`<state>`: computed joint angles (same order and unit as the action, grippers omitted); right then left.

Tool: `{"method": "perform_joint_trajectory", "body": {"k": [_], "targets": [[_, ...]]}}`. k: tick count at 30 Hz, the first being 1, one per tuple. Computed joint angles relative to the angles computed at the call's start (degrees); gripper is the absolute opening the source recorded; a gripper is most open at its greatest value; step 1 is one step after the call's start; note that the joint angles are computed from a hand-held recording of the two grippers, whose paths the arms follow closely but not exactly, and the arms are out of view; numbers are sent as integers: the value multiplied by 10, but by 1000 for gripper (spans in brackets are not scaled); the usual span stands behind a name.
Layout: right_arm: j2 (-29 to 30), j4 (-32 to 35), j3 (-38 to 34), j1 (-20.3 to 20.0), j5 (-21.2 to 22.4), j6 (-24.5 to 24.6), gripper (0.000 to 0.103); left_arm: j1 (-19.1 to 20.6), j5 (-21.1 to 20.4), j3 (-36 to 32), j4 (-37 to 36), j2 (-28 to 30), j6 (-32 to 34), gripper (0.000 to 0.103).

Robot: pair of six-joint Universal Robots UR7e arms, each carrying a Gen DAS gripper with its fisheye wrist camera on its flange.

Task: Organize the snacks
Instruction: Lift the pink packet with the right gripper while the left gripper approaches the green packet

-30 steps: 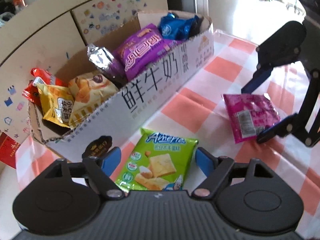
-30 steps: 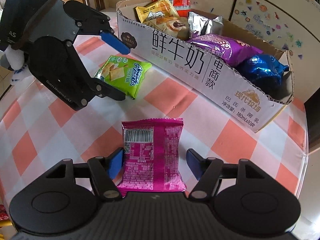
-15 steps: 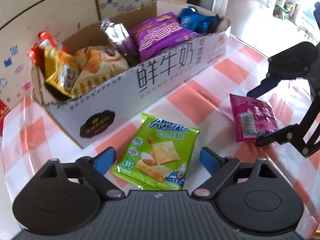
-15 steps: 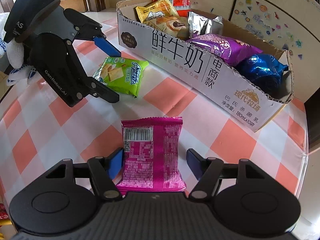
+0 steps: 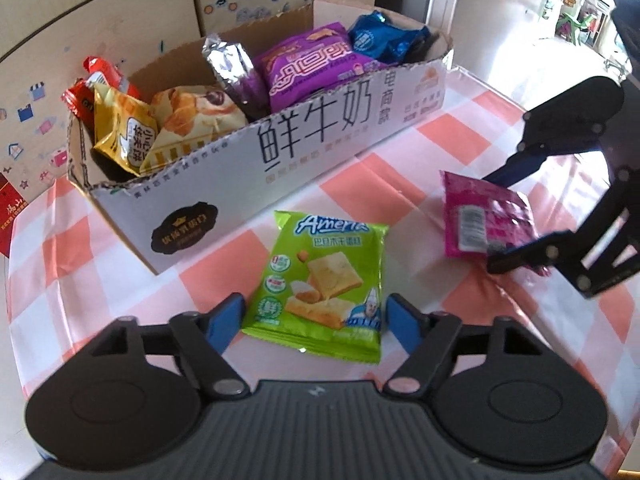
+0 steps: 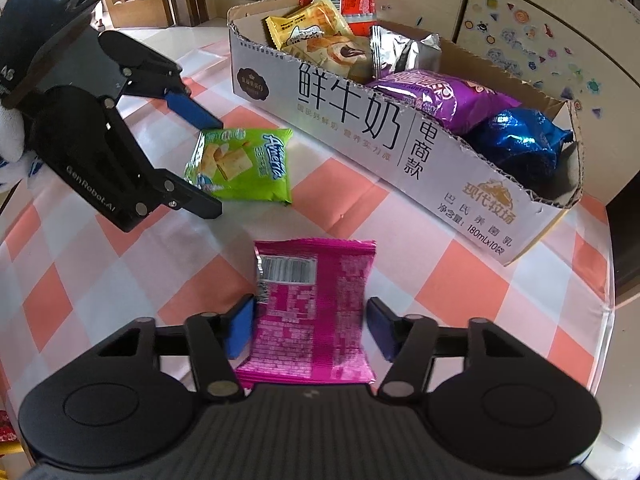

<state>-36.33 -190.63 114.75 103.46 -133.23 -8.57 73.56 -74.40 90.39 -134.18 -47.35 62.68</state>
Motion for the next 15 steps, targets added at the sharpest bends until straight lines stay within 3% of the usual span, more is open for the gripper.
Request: {"method": "perform_joint_trajectory", "body": {"k": [12, 15], "targets": [[6, -24, -5, 12, -20, -2, 58, -15, 2, 90, -103, -44, 20, 64], [5, -33, -5, 18, -30, 3, 58, -18, -12, 94, -95, -58, -1, 63]]}}
